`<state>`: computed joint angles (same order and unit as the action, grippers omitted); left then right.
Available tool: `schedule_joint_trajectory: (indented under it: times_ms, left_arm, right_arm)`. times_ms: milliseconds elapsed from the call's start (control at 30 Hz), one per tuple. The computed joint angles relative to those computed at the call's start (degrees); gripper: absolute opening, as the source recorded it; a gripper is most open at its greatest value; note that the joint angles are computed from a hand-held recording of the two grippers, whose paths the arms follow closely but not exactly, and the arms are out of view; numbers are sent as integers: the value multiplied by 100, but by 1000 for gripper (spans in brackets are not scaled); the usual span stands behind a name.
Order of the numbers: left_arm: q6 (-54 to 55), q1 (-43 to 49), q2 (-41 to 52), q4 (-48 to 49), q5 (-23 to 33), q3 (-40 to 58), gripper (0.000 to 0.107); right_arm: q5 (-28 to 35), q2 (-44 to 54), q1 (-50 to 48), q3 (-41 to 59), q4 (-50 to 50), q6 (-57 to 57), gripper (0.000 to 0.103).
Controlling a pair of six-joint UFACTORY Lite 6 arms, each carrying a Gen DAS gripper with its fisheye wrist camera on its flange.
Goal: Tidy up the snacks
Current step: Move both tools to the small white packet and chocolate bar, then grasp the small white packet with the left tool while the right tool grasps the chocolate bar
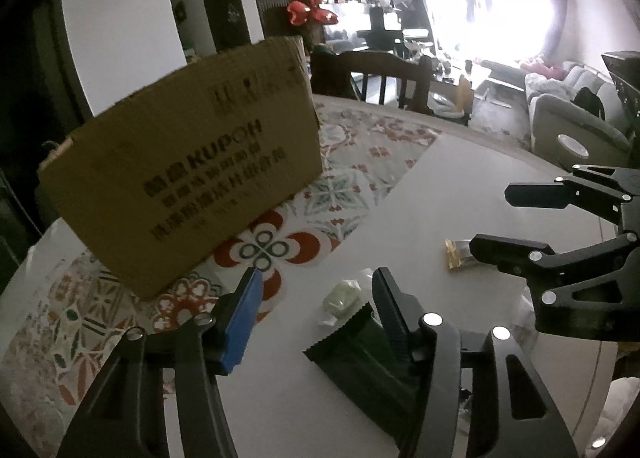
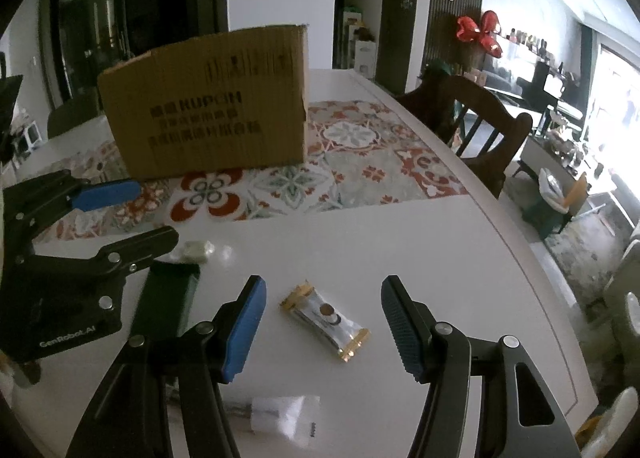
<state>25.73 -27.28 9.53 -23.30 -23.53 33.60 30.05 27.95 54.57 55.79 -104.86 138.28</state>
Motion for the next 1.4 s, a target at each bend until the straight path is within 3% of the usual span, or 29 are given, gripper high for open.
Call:
schedule_joint_trajectory:
  times_ms: [500, 900, 1033, 1133, 1200, 1400]
  left_arm:
    - [-1641, 390, 866, 1654, 366, 602, 38]
    - [-2488, 463, 1097, 2530, 601, 802, 35]
    - [-2999, 486, 1103, 3063, 630, 832, 24]
    - [-2706, 434, 1104, 2760, 595, 820, 23]
    - [-2571, 400, 1140, 2612, 618, 870, 23]
    - [-2533, 377, 1018, 2407, 652, 843, 23]
  right_arm:
    - [-353, 477, -206, 351, -77, -22, 61]
    - [-625, 655, -350, 473, -267, 59, 60]
    - [-748, 663, -417, 446, -573, 361, 45]
    - [-757, 629, -422, 397, -731, 476, 29]
    - [-718, 623, -407, 372, -765, 507, 23]
    - [-695, 558, -386, 349, -913, 651, 21]
